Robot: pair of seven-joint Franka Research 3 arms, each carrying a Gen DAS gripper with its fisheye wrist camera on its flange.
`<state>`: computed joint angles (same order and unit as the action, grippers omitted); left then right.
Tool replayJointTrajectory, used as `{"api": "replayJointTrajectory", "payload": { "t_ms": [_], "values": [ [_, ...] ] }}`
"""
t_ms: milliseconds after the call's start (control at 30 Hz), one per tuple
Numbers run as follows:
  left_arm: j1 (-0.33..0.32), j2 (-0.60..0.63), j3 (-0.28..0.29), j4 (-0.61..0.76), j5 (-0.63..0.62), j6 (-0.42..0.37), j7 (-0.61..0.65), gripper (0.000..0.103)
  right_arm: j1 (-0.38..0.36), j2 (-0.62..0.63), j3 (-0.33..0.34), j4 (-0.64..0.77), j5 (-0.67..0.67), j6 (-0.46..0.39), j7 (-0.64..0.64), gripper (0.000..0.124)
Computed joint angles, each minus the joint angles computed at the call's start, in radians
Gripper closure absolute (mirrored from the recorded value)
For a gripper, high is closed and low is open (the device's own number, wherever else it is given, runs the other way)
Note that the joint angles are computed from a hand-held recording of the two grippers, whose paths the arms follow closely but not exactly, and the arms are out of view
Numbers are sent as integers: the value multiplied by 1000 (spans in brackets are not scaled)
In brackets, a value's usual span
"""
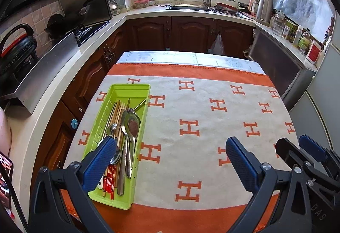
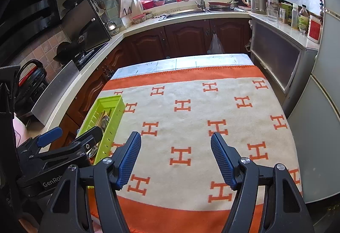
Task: Organize utensils
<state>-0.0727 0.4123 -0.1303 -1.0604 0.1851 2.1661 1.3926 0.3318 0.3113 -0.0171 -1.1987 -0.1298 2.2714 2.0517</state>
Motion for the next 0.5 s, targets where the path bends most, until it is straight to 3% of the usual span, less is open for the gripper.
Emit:
{"api": "replayJointTrajectory", "payload": {
  "t_ms": [500],
  "values": [
    [5,-9,-2,-15,-10,2,-1,1,-6,-25,4,-45,13,17,10,54]
  ]
}}
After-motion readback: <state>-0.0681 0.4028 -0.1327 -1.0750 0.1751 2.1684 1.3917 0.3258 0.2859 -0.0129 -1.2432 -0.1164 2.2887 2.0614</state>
